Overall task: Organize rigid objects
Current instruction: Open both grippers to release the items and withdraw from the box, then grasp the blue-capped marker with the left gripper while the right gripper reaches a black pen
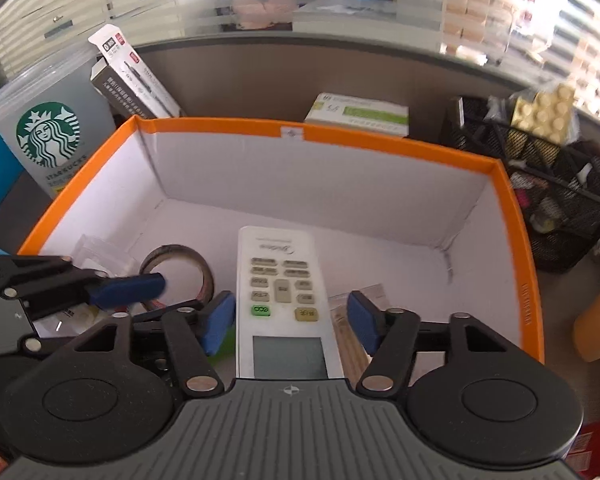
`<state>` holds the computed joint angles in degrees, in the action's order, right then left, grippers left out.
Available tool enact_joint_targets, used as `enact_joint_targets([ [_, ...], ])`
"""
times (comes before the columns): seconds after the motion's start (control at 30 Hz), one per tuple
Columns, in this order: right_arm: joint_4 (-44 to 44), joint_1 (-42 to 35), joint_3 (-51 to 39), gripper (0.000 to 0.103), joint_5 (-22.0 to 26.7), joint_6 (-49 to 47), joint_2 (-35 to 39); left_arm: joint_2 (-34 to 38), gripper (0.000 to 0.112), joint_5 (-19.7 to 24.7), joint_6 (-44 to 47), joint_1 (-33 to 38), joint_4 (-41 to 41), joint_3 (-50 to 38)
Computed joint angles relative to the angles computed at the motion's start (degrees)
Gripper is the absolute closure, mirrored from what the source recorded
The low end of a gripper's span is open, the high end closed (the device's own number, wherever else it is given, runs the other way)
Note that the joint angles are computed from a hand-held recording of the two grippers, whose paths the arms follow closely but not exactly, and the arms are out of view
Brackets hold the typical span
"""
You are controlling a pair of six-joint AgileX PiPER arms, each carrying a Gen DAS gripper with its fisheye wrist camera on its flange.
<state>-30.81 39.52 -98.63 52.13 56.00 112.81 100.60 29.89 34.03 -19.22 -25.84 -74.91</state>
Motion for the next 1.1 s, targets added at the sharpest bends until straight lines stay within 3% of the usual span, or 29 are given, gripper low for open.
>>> enact_joint_targets([
  [0.07, -2.8, 0.8, 1.1, 0.040, 0.8, 2.2, -1.1, -2.2, 0.071, 1.2, 4.1, 2.0, -5.0, 1.3],
  [0.1, -5.1, 1.6, 2.3, 0.039, 1.0, 3.8, -2.3, -3.7, 0.057, 2.0, 7.6, 3.2, -8.8, 2.1],
  [0.13, -7.3, 2.3, 3.5, 0.035, 1.2, 5.4, -3.6, -5.4, 0.053, 2.6, 11.6, 4.7, -12.8, 3.1],
  [0.2, -11.8, 4.3, 6.1, 0.031, 1.8, 9.2, -6.7, -9.5, 0.023, 1.4, 14.6, 6.5, -16.0, 5.7],
  [0.27, -17.6, 7.3, 10.1, 0.031, 1.6, 15.0, -10.9, -14.4, 0.019, -1.2, 21.0, 8.7, -21.9, 9.7],
  [0.37, -28.8, 14.4, 17.8, 0.028, 1.3, 25.9, -17.6, -20.1, 0.009, 2.3, 33.8, 15.5, -33.4, 14.9],
  [0.47, -37.9, 22.0, 25.8, 0.017, 0.8, 36.2, -22.5, -23.5, 0.009, 5.7, 41.2, 22.7, -39.7, 20.2],
  [0.63, -38.8, 27.7, 31.4, 0.017, -1.0, 45.3, -19.1, -23.1, 0.009, 7.5, 39.9, 28.2, -37.7, 25.2],
  [0.8, -35.1, 29.6, 26.2, 0.017, -1.1, 45.7, -8.5, -24.0, 0.009, -1.3, 43.5, 26.1, -37.5, 31.2],
  [1.1, -34.5, 30.2, 15.7, 0.010, -1.3, 49.2, 2.9, -24.6, 0.009, -0.5, 49.3, 29.4, -38.5, 32.8],
])
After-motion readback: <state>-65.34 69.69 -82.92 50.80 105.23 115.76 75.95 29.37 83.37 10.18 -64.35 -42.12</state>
